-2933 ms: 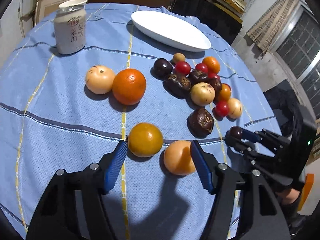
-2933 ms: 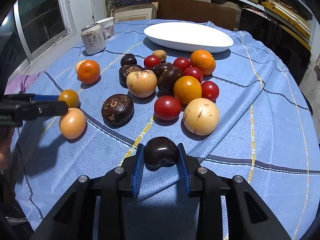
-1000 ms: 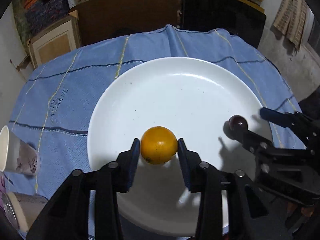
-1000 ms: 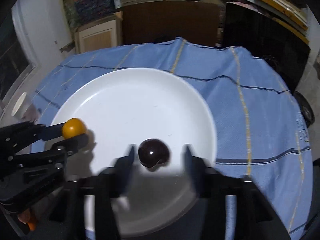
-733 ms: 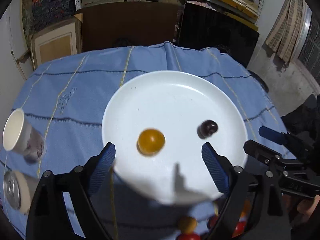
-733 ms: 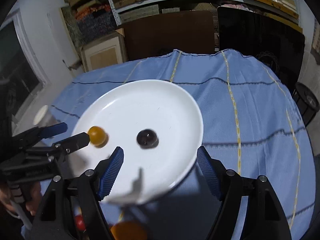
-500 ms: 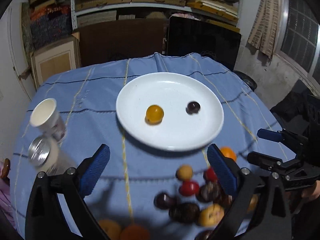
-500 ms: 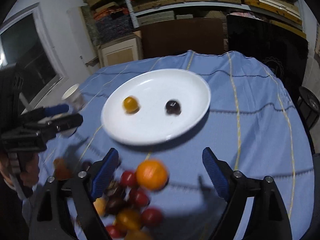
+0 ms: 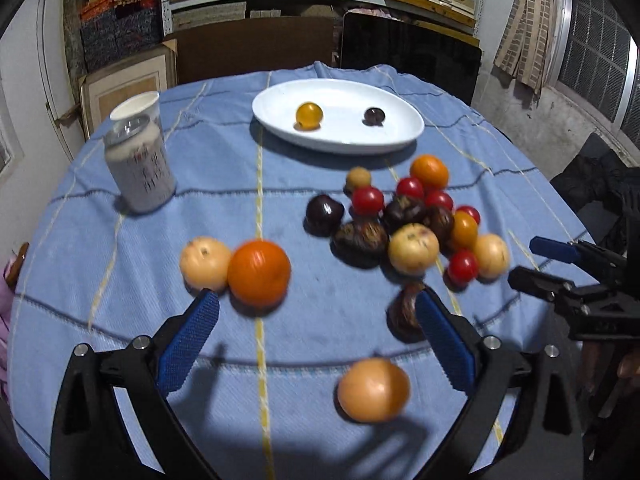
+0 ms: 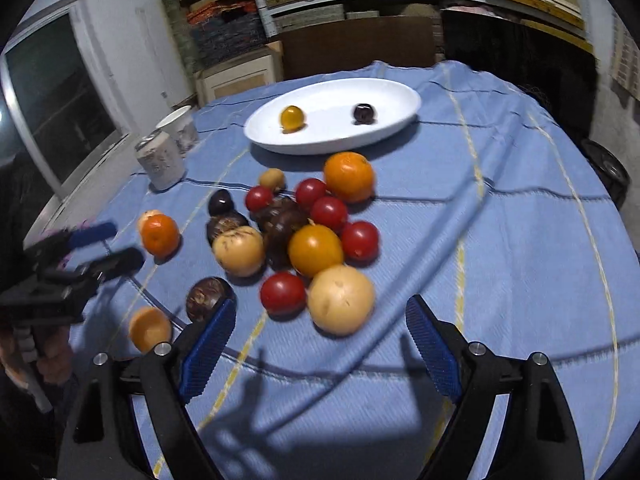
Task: Organize fruits
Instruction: 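Move both open grippers back toward the fruit cluster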
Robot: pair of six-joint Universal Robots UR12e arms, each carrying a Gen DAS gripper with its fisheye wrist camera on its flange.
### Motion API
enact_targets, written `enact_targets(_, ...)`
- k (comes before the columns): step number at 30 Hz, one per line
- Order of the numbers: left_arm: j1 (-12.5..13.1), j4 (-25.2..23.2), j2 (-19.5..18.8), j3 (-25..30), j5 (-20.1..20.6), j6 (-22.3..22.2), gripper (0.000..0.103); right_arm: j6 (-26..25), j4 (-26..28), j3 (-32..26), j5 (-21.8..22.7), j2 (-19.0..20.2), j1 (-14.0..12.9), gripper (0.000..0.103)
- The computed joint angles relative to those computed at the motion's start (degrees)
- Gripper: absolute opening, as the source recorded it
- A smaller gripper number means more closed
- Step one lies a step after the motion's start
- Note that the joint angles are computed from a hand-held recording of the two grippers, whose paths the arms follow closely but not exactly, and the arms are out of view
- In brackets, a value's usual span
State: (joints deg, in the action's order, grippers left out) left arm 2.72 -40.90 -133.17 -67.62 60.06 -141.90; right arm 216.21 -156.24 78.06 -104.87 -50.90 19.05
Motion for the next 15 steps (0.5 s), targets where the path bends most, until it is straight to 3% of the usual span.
enact_targets(10, -0.28, -2.29, 1.78, -3.62, 2.6, 2.39, 0.098, -1.8, 1.06, 0.67, -0.12, -0.18, 0.79, 0.094)
enact_targets(15, -0.59, -1.49, 2.11, -4.67, 3.79, 4.14, 0.098, -1.42, -1.92, 1.96, 1.84, -0.62, 0.55, 0.094)
